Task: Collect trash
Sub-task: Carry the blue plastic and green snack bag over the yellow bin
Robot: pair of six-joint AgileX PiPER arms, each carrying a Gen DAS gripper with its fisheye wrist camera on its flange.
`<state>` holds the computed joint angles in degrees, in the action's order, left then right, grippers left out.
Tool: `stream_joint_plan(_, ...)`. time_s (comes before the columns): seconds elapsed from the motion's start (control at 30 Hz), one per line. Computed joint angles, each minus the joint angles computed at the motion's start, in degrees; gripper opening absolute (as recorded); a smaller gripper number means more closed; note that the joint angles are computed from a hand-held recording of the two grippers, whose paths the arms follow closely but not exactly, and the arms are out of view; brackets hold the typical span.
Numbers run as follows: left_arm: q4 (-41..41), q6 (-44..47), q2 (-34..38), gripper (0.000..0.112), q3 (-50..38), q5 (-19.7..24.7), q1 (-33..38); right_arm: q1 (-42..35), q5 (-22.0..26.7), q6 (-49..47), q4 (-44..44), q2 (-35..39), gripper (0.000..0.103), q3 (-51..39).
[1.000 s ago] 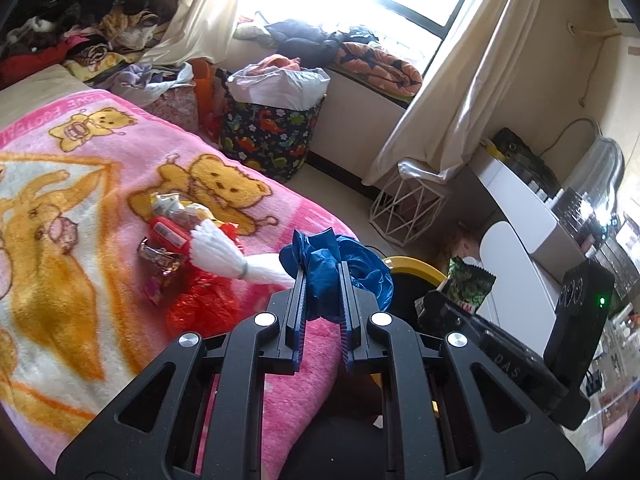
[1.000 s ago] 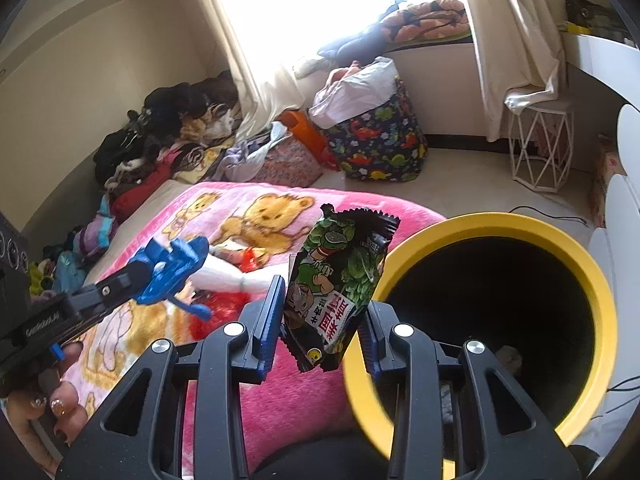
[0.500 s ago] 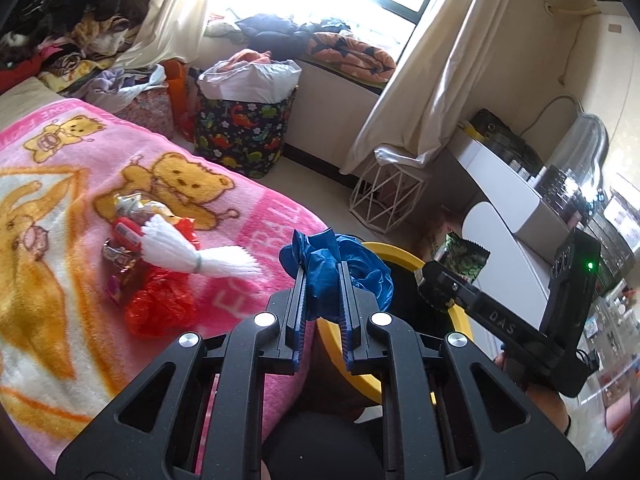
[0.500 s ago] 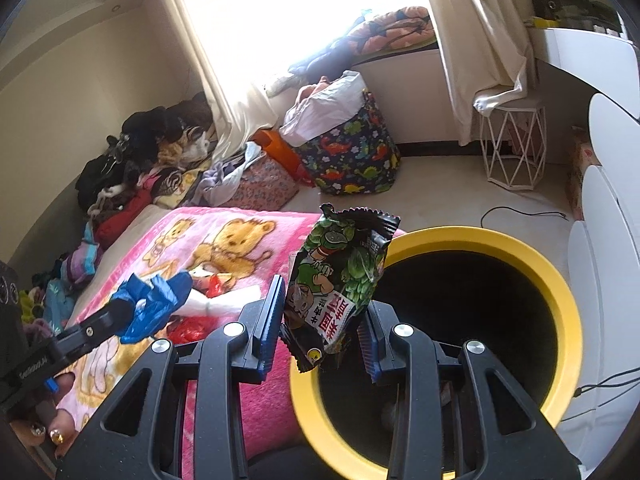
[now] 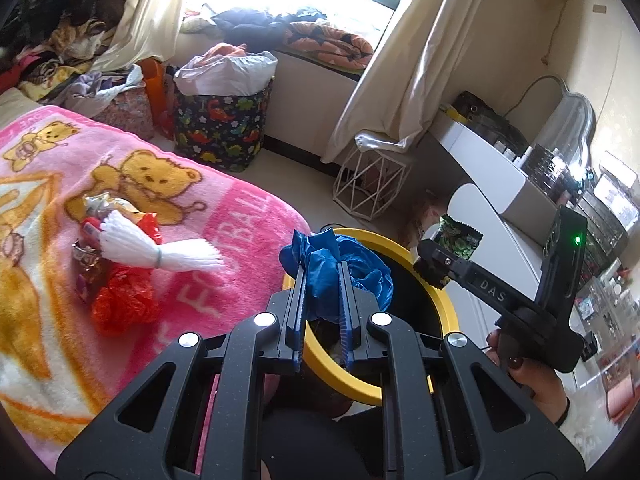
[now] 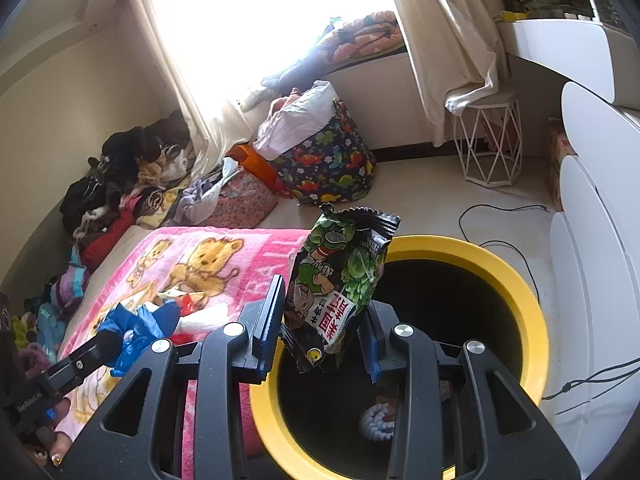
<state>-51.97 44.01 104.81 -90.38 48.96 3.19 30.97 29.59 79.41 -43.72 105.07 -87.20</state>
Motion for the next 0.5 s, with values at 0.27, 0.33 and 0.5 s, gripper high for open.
stream_joint_plan(0.27,1.2,-0.4,0.8,0.009,-0.2,-0.4,-2.5,-1.4,0.1,2.5,-1.6,-1.0,0.033,2.4)
stream_joint_plan(0.33,1.6,-0.4,1.0,0.009,-0.1,-0.6,-3.3,-1.8,0.0,3.2,-1.8,-1.2,0.033,3.1)
stream_joint_plan(0.5,3.0,-1.0,1.9,0.009,-0.1,-1.1,-5.1,-3.0,-0.7,4.4,-2.1,-1.9,0.033,5.4)
